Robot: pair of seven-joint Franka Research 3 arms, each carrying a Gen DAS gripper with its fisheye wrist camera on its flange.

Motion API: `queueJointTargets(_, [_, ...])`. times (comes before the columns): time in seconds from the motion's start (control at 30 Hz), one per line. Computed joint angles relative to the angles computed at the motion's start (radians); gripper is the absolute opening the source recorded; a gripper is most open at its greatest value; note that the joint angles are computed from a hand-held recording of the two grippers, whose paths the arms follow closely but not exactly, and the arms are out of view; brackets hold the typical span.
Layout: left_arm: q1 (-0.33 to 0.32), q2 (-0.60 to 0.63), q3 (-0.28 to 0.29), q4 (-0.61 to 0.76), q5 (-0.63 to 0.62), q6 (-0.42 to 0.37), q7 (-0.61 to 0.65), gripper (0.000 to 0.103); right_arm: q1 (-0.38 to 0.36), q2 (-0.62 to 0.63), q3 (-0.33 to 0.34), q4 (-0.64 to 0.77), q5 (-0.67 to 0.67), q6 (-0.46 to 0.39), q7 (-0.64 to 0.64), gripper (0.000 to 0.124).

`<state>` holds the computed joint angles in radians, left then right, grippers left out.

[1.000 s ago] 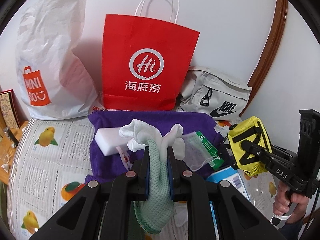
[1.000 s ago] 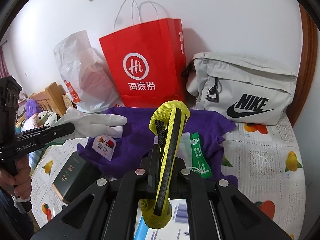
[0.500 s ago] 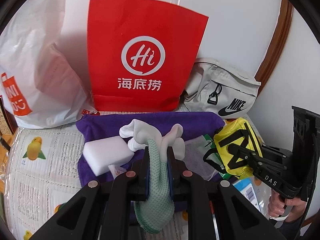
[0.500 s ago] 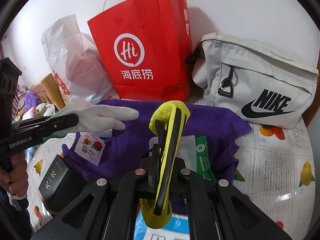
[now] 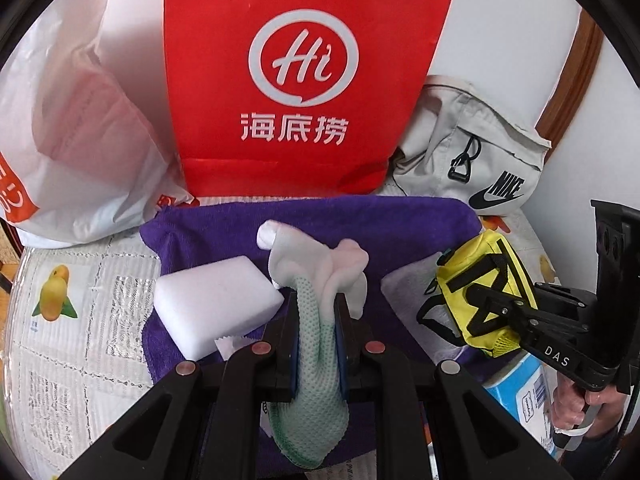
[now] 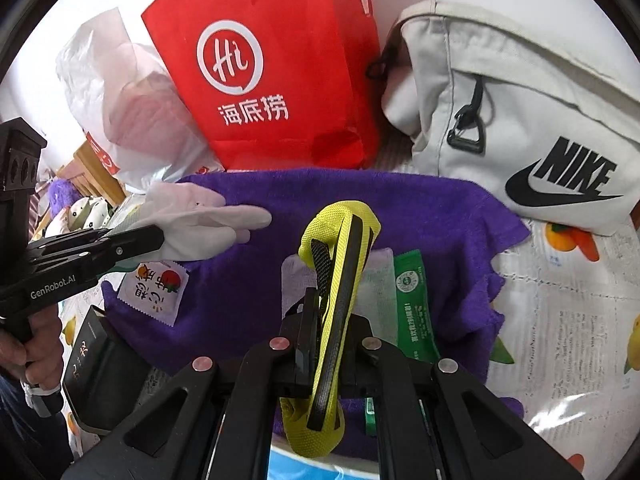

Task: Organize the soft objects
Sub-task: 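Carry the glove in the left gripper while the right carries the yellow bag to the towel, then open the left gripper over the towel while the right releases the yellow bag, then move both grippers back toward the black watch strap and green packet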

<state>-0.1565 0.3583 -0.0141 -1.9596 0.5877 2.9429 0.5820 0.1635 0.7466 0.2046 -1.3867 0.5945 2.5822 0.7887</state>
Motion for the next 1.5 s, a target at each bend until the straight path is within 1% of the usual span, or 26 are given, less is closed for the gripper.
queueJointTargets(0.07, [0.014, 0.009, -0.018, 0.008, -0.023, -0.016, 0.027, 0.015, 0.004, 0.014, -0.005, 0.018, -0.010, -0.022, 0.011, 0.009])
queueJointTargets(0.13, [0.034, 0.016, -0.041, 0.008, -0.055, -0.014, 0.066, 0.016, 0.016, 0.024, -0.021, 0.030, -0.029, -0.027, 0.034, 0.010])
queueJointTargets(0.17, [0.031, 0.017, -0.038, 0.008, -0.059, -0.015, 0.070, 0.018, 0.023, 0.028, -0.029, 0.034, -0.040, -0.023, 0.047, 0.010])
queueJointTargets(0.23, [0.015, 0.015, -0.020, 0.008, -0.051, -0.025, 0.055, 0.026, 0.040, 0.040, -0.053, 0.049, -0.074, -0.020, 0.085, 0.016])
queueJointTargets(0.3, [0.011, 0.008, -0.016, 0.003, -0.050, -0.028, 0.051, 0.041, 0.033, 0.036, -0.047, 0.039, -0.079, -0.004, 0.091, 0.030])
queueJointTargets(0.33, [0.000, 0.001, -0.003, -0.004, -0.035, -0.022, 0.031, 0.045, 0.025, 0.027, -0.037, 0.025, -0.074, 0.012, 0.080, 0.034])
queueJointTargets(0.37, [-0.007, -0.005, 0.006, -0.010, -0.022, -0.018, 0.015, 0.047, 0.019, 0.015, -0.029, 0.004, -0.069, 0.037, 0.066, 0.044])
queueJointTargets(0.4, [-0.009, -0.012, 0.009, -0.017, -0.013, -0.015, 0.006, 0.047, 0.017, 0.007, -0.026, -0.011, -0.067, 0.058, 0.058, 0.050])
queueJointTargets(0.47, [-0.009, -0.027, 0.009, -0.030, -0.003, -0.016, -0.008, 0.049, 0.020, -0.017, -0.025, -0.047, -0.069, 0.104, 0.051, 0.050])
queueJointTargets(0.57, [-0.014, -0.054, 0.015, -0.051, 0.026, -0.029, -0.045, 0.054, 0.011, -0.048, -0.017, -0.087, -0.065, 0.124, 0.041, 0.051])
queueJointTargets(0.7, [-0.023, -0.111, 0.023, -0.099, 0.101, -0.036, -0.132, 0.055, 0.004, -0.105, -0.009, -0.171, -0.050, 0.187, 0.022, 0.058])
queueJointTargets(0.8, [-0.018, -0.156, 0.014, -0.137, 0.164, -0.032, -0.198, 0.055, -0.024, -0.161, 0.022, -0.251, -0.008, 0.228, -0.022, 0.058])
queueJointTargets(0.9, [-0.025, -0.219, 0.018, -0.188, 0.307, -0.024, -0.338, 0.055, -0.054, -0.227, 0.056, -0.339, 0.056, 0.269, -0.089, 0.059])
queueJointTargets(0.97, [-0.011, -0.256, -0.004, -0.221, 0.341, -0.030, -0.372, 0.055, -0.079, -0.277, 0.087, -0.406, 0.118, 0.292, -0.150, 0.059])
queueJointTargets(1.03, [0.011, -0.298, -0.032, -0.268, 0.340, -0.015, -0.382, 0.055, -0.101, -0.316, 0.117, -0.455, 0.196, 0.299, -0.224, 0.059])
queueJointTargets(1.1, [0.031, -0.332, -0.058, -0.304, 0.363, -0.015, -0.415, 0.055, -0.126, -0.367, 0.151, -0.518, 0.289, 0.286, -0.324, 0.059])
queueJointTargets(1.13, [0.040, -0.351, -0.072, -0.324, 0.369, -0.019, -0.424, 0.055, -0.127, -0.390, 0.156, -0.548, 0.320, 0.282, -0.362, 0.059])
queueJointTargets(1.27, [0.074, -0.411, -0.117, -0.398, 0.399, -0.019, -0.468, 0.055, -0.103, -0.461, 0.163, -0.651, 0.430, 0.290, -0.485, 0.059])
queueJointTargets(1.33, [0.090, -0.438, -0.133, -0.435, 0.413, -0.008, -0.487, 0.055, -0.079, -0.481, 0.156, -0.686, 0.463, 0.286, -0.521, 0.059])
queueJointTargets(1.4, [0.103, -0.462, -0.148, -0.466, 0.412, -0.008, -0.495, 0.055, -0.048, -0.492, 0.138, -0.711, 0.471, 0.287, -0.526, 0.059])
queueJointTargets(1.5, [0.128, -0.503, -0.170, -0.518, 0.445, -0.003, -0.535, 0.055, 0.009, -0.494, 0.103, -0.732, 0.458, 0.305, -0.513, 0.059])
